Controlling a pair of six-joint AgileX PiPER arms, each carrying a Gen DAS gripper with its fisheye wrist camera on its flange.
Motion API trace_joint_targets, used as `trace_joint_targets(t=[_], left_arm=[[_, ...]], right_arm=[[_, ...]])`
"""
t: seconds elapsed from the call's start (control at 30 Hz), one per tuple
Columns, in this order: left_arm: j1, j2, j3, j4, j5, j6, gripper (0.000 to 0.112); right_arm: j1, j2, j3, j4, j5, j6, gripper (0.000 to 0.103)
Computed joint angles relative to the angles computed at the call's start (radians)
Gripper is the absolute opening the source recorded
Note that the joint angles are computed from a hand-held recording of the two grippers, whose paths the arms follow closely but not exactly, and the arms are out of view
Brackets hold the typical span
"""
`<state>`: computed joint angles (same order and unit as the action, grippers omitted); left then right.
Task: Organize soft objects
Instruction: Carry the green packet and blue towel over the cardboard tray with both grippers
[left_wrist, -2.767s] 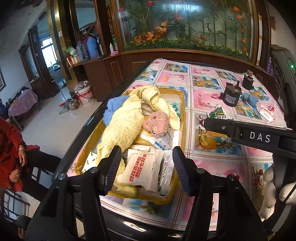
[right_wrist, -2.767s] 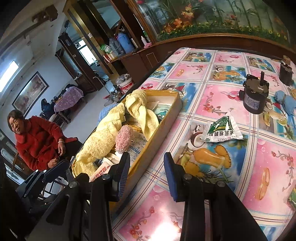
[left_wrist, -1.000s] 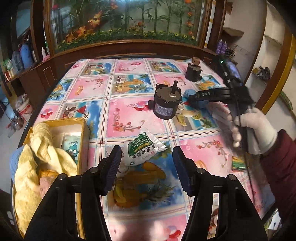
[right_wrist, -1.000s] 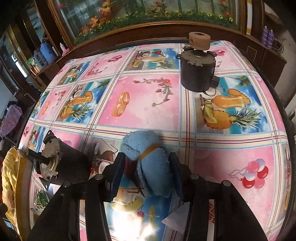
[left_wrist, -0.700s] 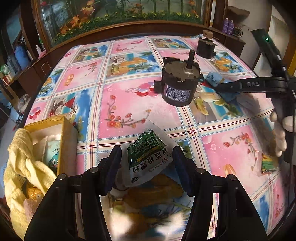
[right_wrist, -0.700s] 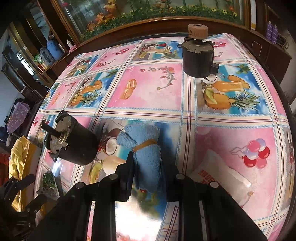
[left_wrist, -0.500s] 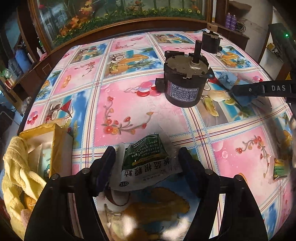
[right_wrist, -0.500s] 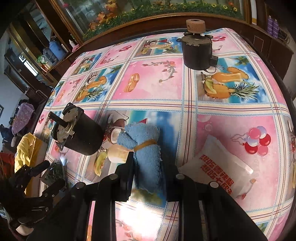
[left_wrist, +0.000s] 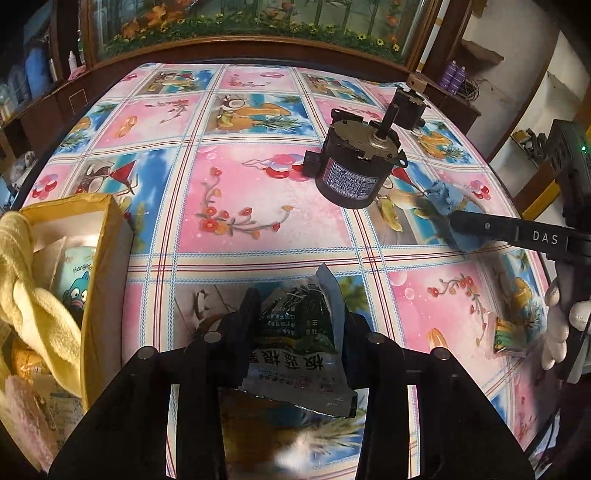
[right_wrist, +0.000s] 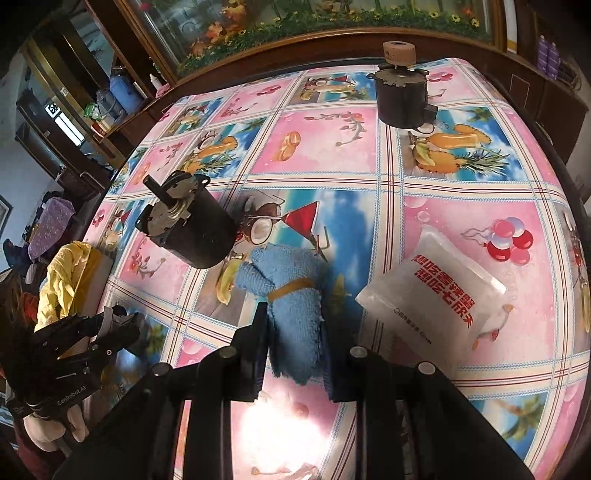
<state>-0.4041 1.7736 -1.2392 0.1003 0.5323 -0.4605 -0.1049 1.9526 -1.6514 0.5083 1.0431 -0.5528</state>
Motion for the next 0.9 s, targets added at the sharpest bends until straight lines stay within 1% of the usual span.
trace_joint_targets(t=[0.17,0.37,0.4,0.47,0.57,0.6,0.7,0.77,0.83,0.9], left_arm=[[-0.012,-0.165,0.127,-0.068,-0.048,0.005,0.036],[-0.005,-0.453,0.307,-0.156,-0.079,0.036,0.037],[0.01,-0.504,0.335,-0.173,-0.075,0.05,0.037],[0.042,-0.592,0.38,-0.159,-0.051,0.035,0.037],[0.097,-0.712,0.439,-0.073,0.006,-0.039,0.037],[0.126,-0.739,0.456,-0.079,0.019,-0.029,0.037],[0.247,-0.807,0.52,-0.171,0.034,0.074,0.037],[0.308,-0.829,0.559,-0.206,0.036,0.115,0.037],[0.371,-0.84,0.597,-0.271,0.035,0.182,0.037],[0.408,-0.842,0.622,-0.298,0.032,0.216,0.037]], right_arm=[[0.0,-0.074,0.068,0.041,0.0,-0.036,0.024],[0.034,-0.171,0.14,0.12,0.027,-0.083,0.024],[0.045,-0.185,0.149,0.133,0.033,-0.089,0.023],[0.071,-0.209,0.161,0.155,0.049,-0.097,0.023],[0.123,-0.253,0.192,0.18,0.06,-0.099,0.023],[0.145,-0.265,0.202,0.188,0.059,-0.1,0.023],[0.219,-0.294,0.231,0.2,0.042,-0.09,0.023],[0.273,-0.304,0.243,0.208,0.031,-0.077,0.023],[0.333,-0.309,0.254,0.21,0.009,-0.056,0.023],[0.39,-0.297,0.257,0.216,-0.009,-0.035,0.023]])
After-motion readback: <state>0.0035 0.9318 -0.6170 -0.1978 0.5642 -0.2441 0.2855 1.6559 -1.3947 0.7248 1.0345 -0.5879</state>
